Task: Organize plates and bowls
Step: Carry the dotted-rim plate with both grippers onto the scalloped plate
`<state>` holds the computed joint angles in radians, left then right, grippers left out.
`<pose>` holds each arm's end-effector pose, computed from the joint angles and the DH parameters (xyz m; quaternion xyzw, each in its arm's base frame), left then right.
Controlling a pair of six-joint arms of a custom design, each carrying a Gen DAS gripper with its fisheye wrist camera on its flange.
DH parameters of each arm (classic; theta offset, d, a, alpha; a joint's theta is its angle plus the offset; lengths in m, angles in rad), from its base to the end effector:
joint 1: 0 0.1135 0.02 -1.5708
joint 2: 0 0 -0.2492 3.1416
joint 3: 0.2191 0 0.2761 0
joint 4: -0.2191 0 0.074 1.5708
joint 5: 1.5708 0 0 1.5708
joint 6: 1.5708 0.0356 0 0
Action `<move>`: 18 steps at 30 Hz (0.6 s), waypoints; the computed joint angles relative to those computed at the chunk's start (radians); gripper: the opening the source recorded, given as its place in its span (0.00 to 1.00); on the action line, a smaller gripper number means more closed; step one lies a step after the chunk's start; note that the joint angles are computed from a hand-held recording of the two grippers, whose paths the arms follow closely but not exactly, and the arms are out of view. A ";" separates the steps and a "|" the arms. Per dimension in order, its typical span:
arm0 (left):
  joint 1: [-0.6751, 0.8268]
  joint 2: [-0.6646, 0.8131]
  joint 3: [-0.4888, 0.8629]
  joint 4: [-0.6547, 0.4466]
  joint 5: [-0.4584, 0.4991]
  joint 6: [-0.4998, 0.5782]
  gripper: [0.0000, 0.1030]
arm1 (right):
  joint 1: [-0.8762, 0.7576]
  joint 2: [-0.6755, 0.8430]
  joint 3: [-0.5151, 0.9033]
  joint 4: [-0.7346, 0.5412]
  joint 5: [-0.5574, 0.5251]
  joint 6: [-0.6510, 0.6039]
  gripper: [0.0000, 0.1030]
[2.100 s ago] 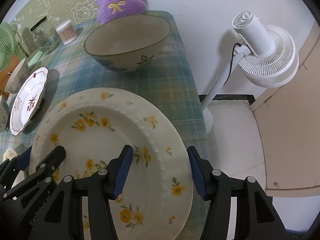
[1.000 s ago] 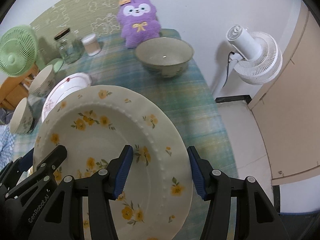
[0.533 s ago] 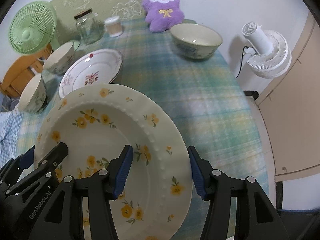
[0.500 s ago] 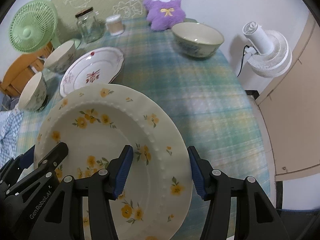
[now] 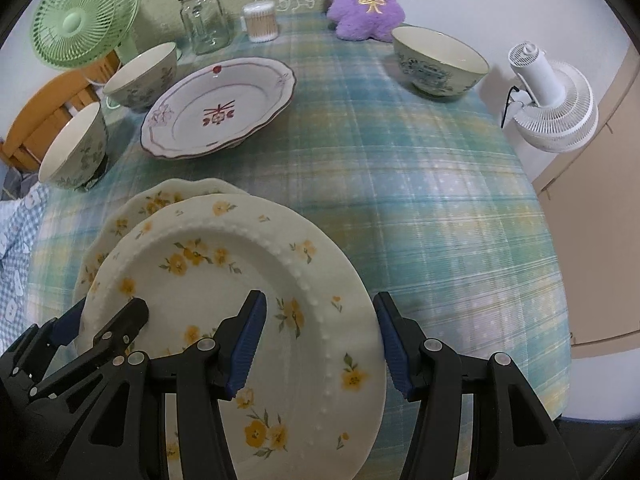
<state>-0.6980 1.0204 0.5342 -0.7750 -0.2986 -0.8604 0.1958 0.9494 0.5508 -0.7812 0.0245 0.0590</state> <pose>0.1514 -0.1134 0.1501 -0.1021 0.9720 -0.0026 0.2118 0.1849 0.0358 0.1655 -0.0647 0.9787 0.0128 0.1942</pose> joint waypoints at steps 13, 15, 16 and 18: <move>-0.039 0.020 -0.006 0.015 -0.069 0.009 0.62 | 0.019 0.036 -0.008 0.044 0.024 0.000 0.57; -0.040 0.025 -0.005 0.019 -0.069 0.015 0.64 | 0.016 0.038 -0.006 0.044 0.019 -0.005 0.57; -0.039 0.026 -0.004 0.019 -0.070 0.014 0.64 | 0.014 0.037 -0.005 0.041 0.015 -0.010 0.57; -0.040 0.032 -0.002 0.020 -0.073 0.015 0.65 | 0.008 0.030 -0.004 0.028 0.005 -0.014 0.57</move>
